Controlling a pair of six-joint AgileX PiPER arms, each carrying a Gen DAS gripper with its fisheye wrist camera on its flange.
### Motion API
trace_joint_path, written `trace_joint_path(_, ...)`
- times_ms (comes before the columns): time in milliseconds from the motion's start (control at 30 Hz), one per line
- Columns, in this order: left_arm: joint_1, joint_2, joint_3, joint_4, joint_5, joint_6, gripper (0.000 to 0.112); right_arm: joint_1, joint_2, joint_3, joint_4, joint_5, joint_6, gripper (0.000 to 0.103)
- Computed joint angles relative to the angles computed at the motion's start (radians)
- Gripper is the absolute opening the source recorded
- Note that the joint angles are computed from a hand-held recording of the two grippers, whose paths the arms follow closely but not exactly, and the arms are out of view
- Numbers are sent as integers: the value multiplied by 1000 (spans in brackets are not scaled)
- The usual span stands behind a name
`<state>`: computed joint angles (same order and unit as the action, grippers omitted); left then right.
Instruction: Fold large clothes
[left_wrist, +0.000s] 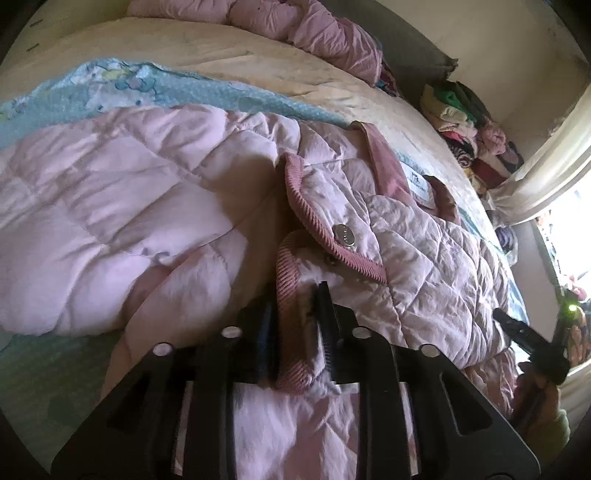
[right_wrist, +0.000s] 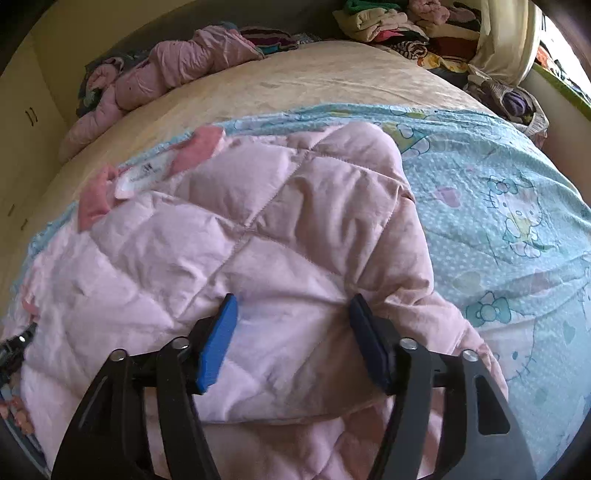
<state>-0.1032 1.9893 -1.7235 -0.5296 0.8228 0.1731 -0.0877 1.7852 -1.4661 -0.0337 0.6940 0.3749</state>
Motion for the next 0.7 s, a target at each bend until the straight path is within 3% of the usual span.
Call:
trace_joint_path(100, -9, -38, 22, 22, 1, -11, 51, -1, -69, 54, 79, -51, -31, 88)
trace_joint_path(200, -23, -82, 44, 59, -7, -31, 68, 24, -118, 76, 91, -72, -29, 97)
trace_joint_path(233, -28, -98, 52, 75, -12, -43, 81, 34, -136, 87, 99, -83, -34, 97)
trace_joint_path(300, -34, -115, 59, 110, -15, -79, 94, 55, -157, 90, 99, -85, -26, 98)
trace_joint_path(433, -33, -134, 65, 168, -6, -149, 94, 88, -195, 93, 138, -92, -30, 99)
trace_joint_path(700, -2, -183, 85, 224, 27, -226, 94, 228, -236, 33, 27, -58, 60, 99)
